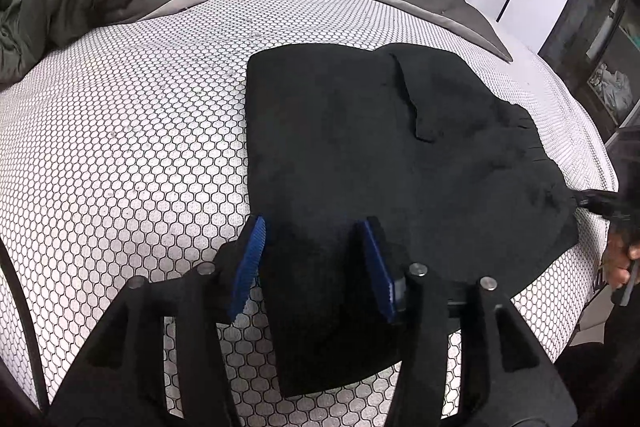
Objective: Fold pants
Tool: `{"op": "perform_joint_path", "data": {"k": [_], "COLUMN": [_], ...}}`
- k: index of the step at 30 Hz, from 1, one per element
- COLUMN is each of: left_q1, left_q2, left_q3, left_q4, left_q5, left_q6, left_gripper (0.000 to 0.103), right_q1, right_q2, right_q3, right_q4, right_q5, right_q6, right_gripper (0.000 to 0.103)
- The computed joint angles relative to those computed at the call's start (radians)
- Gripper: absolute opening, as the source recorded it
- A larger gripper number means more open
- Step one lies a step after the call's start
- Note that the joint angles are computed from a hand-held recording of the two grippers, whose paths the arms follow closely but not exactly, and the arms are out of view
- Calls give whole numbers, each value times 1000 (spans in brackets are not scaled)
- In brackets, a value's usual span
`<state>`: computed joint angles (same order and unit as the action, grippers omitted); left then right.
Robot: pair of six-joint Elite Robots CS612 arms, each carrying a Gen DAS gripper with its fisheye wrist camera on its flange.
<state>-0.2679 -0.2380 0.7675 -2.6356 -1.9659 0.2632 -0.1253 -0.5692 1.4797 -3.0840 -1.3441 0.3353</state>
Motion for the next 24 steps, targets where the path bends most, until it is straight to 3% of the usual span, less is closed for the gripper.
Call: {"op": "perform_joint_path", "data": {"k": [3,5,7,9,11,13,15,19,21,22,23,24], "left_q1": [0,0,2,1,-1,-2,0,1,2,3,3,4], "left_q2": [1,1,1,-1,-1,0,2,2,2,1,0,-1], "left_q3": [-1,-2,-3,1,3,2,-1,0,0,0,1,3], "left_q4": [0,-1,0,-5,-11,-13,-10,-9,-7,-6,-5,-5], "left_q5": [4,6,4,9,14,16,11,8,6,3,3,1], "left_q6": [5,2,-4,-2,-1,1,3,7,8,8,8,10], "left_gripper": [48,49,49,49,49,49,49,50,50,50,50,50], "right_q1": [0,3,5,4,7,7,16,34,39,36,37,42], "right_q2": [-27,-23,-17,-21,-22,-16,-1,43,55,58,49,45], "right_q3": [46,35,28,43,50,41,4,-92,-111,-108,-91,-88], "right_q4": [-54,40,55,-41,-134,-184,-147,35,62,47,-4,-38], "right_q5": [-3,-48,-91,-67,-41,26,49,43,19,14,24,17], "right_q6": [-19,-21,26,55,61,59,43,49,62,51,39,41], "right_gripper": [1,1,1,10,26,29,35,47,40,22,13,12]}}
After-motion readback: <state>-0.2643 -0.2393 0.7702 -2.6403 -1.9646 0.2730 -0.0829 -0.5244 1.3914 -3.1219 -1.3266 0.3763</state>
